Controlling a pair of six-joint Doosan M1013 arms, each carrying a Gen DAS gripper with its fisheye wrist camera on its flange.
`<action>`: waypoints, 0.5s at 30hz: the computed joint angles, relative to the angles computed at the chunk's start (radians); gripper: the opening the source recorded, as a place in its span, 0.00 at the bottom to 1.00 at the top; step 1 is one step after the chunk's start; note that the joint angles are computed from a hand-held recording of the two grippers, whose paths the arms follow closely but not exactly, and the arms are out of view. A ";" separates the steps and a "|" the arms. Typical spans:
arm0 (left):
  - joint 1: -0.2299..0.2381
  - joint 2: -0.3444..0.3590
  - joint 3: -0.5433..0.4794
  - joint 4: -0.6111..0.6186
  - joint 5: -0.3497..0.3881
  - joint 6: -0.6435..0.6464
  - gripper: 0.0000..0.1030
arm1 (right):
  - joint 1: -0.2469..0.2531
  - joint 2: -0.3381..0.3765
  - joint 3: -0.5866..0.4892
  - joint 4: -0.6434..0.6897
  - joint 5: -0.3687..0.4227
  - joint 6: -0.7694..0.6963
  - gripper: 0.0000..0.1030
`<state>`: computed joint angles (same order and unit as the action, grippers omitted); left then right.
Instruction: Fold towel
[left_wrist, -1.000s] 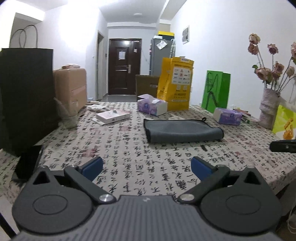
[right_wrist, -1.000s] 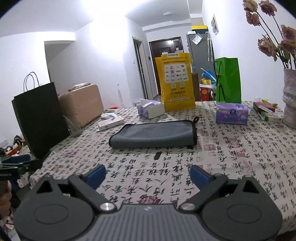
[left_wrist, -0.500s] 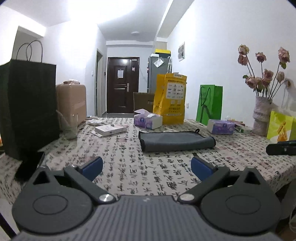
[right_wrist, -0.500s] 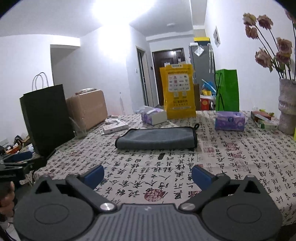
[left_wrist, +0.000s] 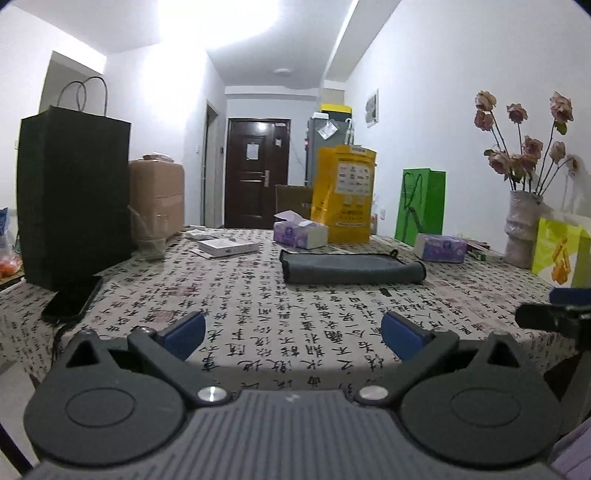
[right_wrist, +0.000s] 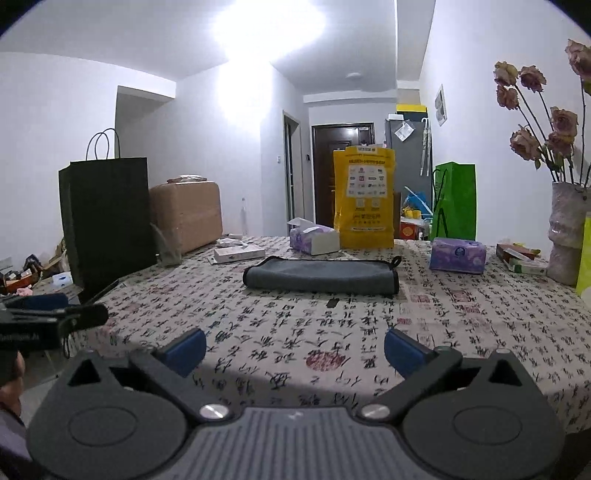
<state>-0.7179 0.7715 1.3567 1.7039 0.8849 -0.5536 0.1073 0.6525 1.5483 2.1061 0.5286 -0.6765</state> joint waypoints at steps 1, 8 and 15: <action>-0.002 0.000 0.002 0.001 0.006 0.001 1.00 | 0.001 -0.003 0.009 0.012 0.001 -0.011 1.00; -0.011 0.003 0.005 0.007 0.007 0.019 1.00 | 0.003 -0.017 0.042 0.024 -0.008 0.004 1.00; -0.012 0.003 0.003 0.010 0.013 0.021 1.00 | 0.004 -0.020 0.053 0.030 0.005 -0.016 1.00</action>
<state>-0.7300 0.7749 1.3601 1.7143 0.8983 -0.5331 0.1110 0.6322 1.6010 2.1356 0.5335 -0.6927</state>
